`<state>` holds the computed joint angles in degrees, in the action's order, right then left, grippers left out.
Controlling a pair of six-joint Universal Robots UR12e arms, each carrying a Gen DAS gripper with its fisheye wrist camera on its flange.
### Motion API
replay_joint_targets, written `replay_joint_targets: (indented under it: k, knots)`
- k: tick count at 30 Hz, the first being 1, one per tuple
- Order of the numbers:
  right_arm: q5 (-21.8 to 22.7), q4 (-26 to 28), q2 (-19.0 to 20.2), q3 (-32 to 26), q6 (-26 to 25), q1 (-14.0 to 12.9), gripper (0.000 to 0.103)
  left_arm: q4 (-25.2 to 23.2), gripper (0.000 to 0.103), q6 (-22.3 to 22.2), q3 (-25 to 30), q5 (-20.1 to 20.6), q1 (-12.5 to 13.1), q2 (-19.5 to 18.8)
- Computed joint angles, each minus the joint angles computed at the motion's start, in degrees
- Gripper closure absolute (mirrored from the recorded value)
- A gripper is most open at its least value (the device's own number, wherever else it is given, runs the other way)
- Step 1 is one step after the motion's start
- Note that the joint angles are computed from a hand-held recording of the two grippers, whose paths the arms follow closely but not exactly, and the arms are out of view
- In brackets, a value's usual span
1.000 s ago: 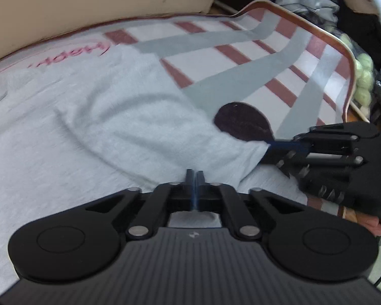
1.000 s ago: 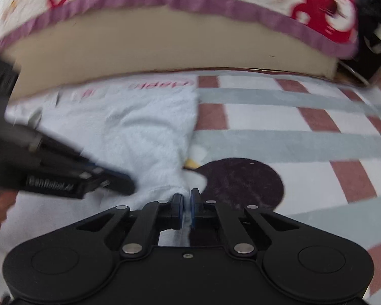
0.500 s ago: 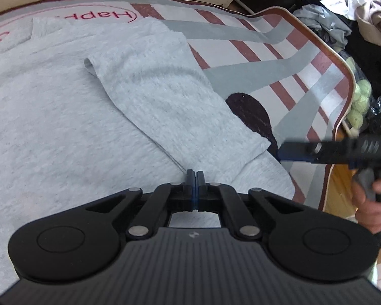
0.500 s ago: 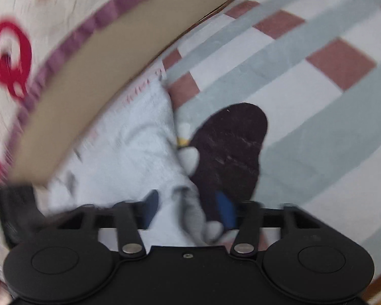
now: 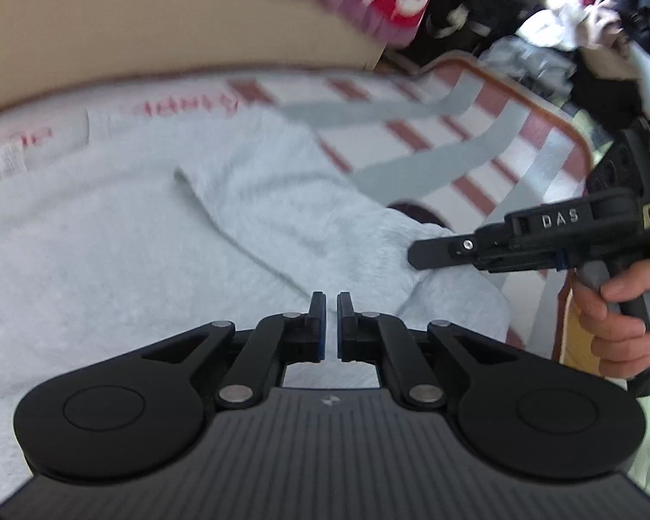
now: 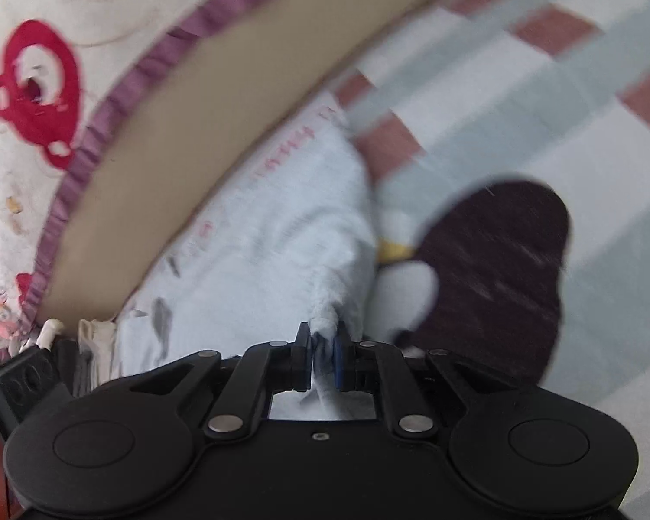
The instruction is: Fold clothes
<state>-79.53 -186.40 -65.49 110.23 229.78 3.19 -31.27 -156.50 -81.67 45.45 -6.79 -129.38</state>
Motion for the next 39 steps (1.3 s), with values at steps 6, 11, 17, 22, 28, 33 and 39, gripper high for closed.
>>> replay_joint_targets:
  k: [6,11,17,22,28,33,39]
  knots:
    - [0.8,1.9,0.5,-5.1,-3.9,1.8,0.092,4.2,0.097,-3.6,-0.7,-6.1,1.7,0.3]
    - [4.2,6.4,2.2,-11.6,-9.6,3.8,0.092,6.2,0.097,-4.6,-1.4,-6.2,3.6,1.9]
    - [12.1,9.1,6.9,-21.5,-15.1,6.4,0.092,4.2,0.097,-5.7,-2.5,-4.8,8.8,5.4]
    - [18.8,17.3,13.5,-33.4,-21.5,9.8,0.092,1.0,0.097,-3.6,-5.5,2.3,12.9,9.3]
    - [15.6,36.0,21.1,-46.3,-32.7,14.3,0.093,-1.7,0.097,-13.2,-8.8,6.2,16.1,8.4]
    - [16.6,30.2,20.4,-42.2,-24.5,14.2,0.076,-7.3,0.09,-9.0,-7.4,9.0,16.3,7.6]
    - [12.8,15.5,13.8,-29.4,-17.9,13.9,0.053,-6.2,0.071,-11.5,-7.5,5.8,17.8,7.9]
